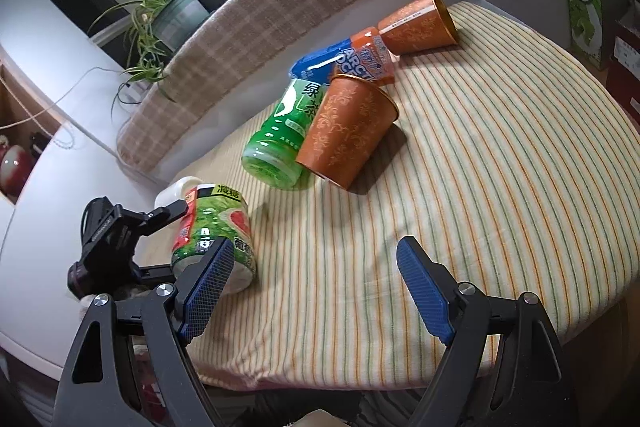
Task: Flip cup upright
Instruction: 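Rotate the held bottle upright with the right gripper above the cloth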
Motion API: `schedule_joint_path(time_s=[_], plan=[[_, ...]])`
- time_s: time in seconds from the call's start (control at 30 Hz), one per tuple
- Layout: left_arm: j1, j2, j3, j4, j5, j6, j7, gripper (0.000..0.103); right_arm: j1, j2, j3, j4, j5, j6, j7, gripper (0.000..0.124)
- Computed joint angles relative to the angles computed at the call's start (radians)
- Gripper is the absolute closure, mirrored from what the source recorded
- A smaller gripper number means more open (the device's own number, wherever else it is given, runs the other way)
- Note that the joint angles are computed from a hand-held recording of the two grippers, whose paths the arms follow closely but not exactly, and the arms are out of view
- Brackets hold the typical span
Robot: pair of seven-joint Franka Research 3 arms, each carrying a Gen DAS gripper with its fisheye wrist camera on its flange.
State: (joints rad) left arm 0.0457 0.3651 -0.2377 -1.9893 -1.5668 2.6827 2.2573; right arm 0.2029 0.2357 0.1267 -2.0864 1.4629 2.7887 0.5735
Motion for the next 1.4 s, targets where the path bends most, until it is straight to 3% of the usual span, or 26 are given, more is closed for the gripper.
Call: schedule_joint_path(time_s=[0.33,0.57,1.13,1.3,1.33,1.4], plan=[[-0.001,0.0,-0.005,0.002,0.02,0.008,-0.001,0.023,-0.007,0.008,-0.002,0.0,-0.017,0.002,0.028,0.04],[-0.022,-0.015,-0.012,-0.001,0.04,0.069,0.025,0.023,-0.009,0.01,0.001,0.0,-0.026,0.005,0.039,0.04],[-0.118,-0.064,-0.052,-0.03,0.057,0.443,0.239,0.024,-0.009,0.017,0.008,0.006,-0.051,0.003,0.059,0.04],[-0.139,-0.035,-0.092,0.014,-0.015,0.59,0.412,0.024,-0.008,0.014,0.01,0.004,-0.049,0.006,0.051,0.04],[-0.167,-0.024,-0.076,0.038,-0.074,0.623,0.494,0.024,-0.008,0.013,0.01,0.004,-0.048,0.006,0.05,0.04],[-0.199,-0.016,-0.059,0.039,-0.035,0.654,0.479,0.024,-0.007,0.012,0.009,0.003,-0.046,0.007,0.049,0.04]])
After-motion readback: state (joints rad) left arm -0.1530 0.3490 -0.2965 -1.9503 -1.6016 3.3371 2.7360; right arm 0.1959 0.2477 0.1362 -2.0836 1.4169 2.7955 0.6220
